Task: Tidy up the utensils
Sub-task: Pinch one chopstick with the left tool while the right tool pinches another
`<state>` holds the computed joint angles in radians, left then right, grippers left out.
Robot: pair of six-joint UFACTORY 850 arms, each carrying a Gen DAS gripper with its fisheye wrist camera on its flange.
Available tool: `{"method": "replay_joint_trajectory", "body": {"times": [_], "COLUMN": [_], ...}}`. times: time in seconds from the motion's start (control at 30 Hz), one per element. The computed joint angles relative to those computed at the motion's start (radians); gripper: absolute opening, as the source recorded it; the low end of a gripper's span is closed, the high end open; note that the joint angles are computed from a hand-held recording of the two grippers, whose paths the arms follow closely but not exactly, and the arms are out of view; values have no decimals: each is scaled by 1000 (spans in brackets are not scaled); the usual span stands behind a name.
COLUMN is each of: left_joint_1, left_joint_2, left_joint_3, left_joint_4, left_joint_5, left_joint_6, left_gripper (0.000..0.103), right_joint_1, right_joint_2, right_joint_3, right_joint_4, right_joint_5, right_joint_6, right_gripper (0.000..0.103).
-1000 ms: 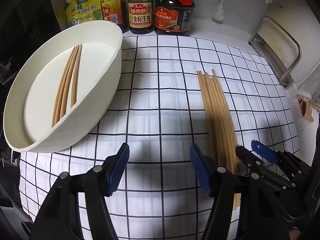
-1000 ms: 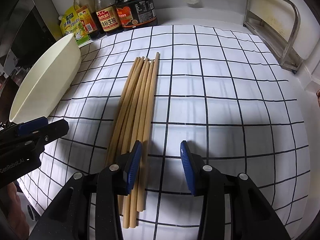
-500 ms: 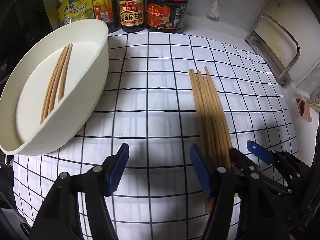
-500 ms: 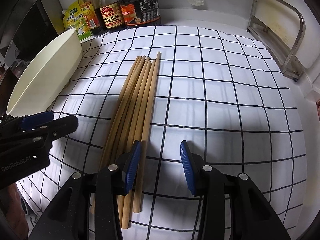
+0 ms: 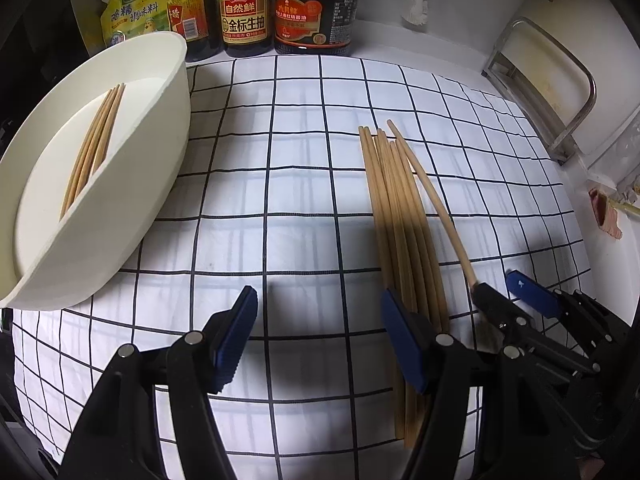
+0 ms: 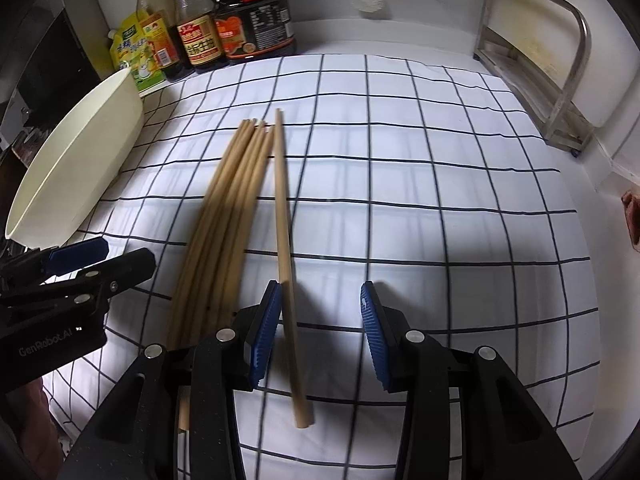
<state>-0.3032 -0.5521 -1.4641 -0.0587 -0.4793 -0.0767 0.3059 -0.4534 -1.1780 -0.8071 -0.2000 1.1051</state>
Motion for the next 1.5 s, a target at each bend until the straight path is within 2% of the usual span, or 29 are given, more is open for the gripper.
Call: {"method": "replay_joint_trajectory", "body": {"times": [0.53, 0.73, 0.87, 1.13, 1.33, 1.43, 1.5], "left_joint_1": [-25, -31, -29, -29, -26, -25, -28], "left_joint_2": [-29, -24, -15, -20, -34, -36, -33], "left_joint_3": [-19, -8, 9, 5, -17, -20, -16], "left_joint_4": [43, 100, 127, 203, 215, 215, 216], "left_joint_5": [-8, 7, 15, 2, -13, -7, 0], "left_joint_6": [-38, -87, -109, -182, -197, -196, -187], "left_gripper": [63, 66, 72, 71, 72, 66, 56], "right_joint_1": [-22, -22, -18, -14, 0, 7, 10], "right_joint_2": [16, 17, 13, 7, -8, -17, -21], "right_joint_3": [30, 30, 25, 17, 2, -7, -11], "right_joint_4": [-104, -103, -113, -124, -235, -292, -302], "right_joint_5": [22, 24, 19, 13, -15, -27, -25], "right_joint_6": [98, 88, 86, 80, 160, 194, 188], "right_gripper": [39, 39, 39, 39, 39, 39, 39]}}
